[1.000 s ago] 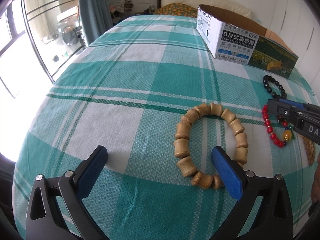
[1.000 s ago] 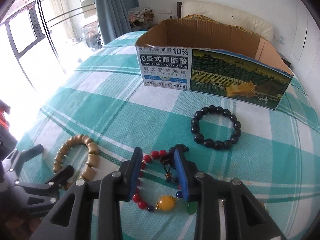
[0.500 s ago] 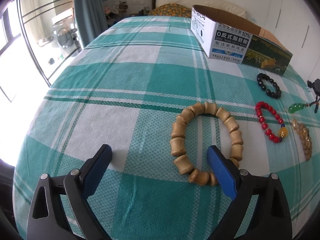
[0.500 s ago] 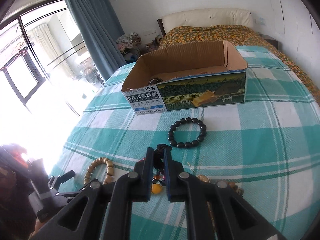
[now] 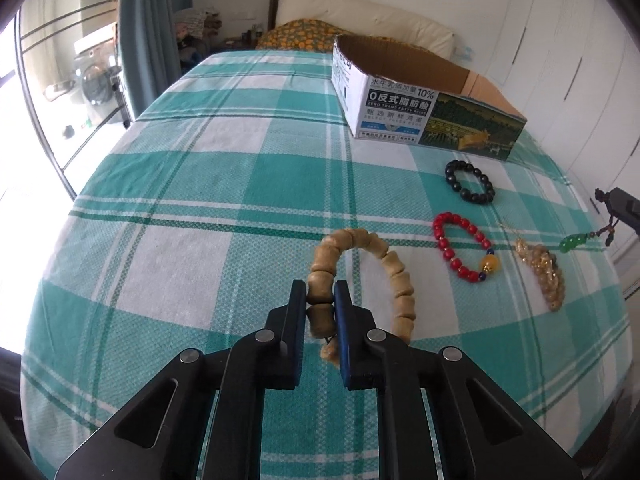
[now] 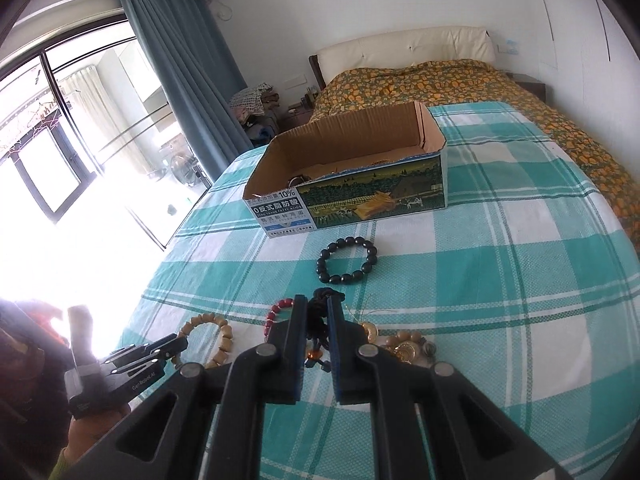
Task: Organize jewelry
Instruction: 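Grasp the wooden bead bracelet with the left tool while the right tool grasps a beaded bracelet, then lift both held bracelets and carry them toward the box, then lower both bracelets into the box and open both tools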
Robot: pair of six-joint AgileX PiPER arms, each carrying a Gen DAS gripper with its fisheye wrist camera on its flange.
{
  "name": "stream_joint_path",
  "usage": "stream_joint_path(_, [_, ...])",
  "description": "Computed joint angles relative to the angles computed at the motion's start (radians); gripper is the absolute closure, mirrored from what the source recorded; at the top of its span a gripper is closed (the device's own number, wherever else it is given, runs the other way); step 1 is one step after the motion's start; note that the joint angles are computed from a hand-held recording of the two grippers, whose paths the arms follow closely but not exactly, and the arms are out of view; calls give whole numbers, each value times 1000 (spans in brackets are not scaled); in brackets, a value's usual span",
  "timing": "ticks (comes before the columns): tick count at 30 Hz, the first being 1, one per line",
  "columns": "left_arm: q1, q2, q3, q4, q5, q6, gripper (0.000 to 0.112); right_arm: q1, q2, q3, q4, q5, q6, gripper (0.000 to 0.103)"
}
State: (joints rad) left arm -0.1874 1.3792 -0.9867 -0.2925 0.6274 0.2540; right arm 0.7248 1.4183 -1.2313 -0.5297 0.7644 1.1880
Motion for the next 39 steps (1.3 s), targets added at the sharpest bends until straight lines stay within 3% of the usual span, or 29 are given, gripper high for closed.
stream_joint_path(14, [41,-15,-241,-199,230,116,100,-37,-43,-38,43,33,-115,93])
stream_joint_path(19, [21,31,-349,-180,266,91,100,-73,-26,-93,84,59,-207,93])
stream_joint_path(24, [-11,117,-511,-165,318,58,100,-165,30,-186,219,71,-386,93])
stream_joint_path(32, [-93,366,-947,-74,416,-60,100,-314,245,-562,366,182,-663,93])
stream_joint_path(39, [-149,721,-1505,15,591,-182,100,-416,558,-1040,474,322,-818,93])
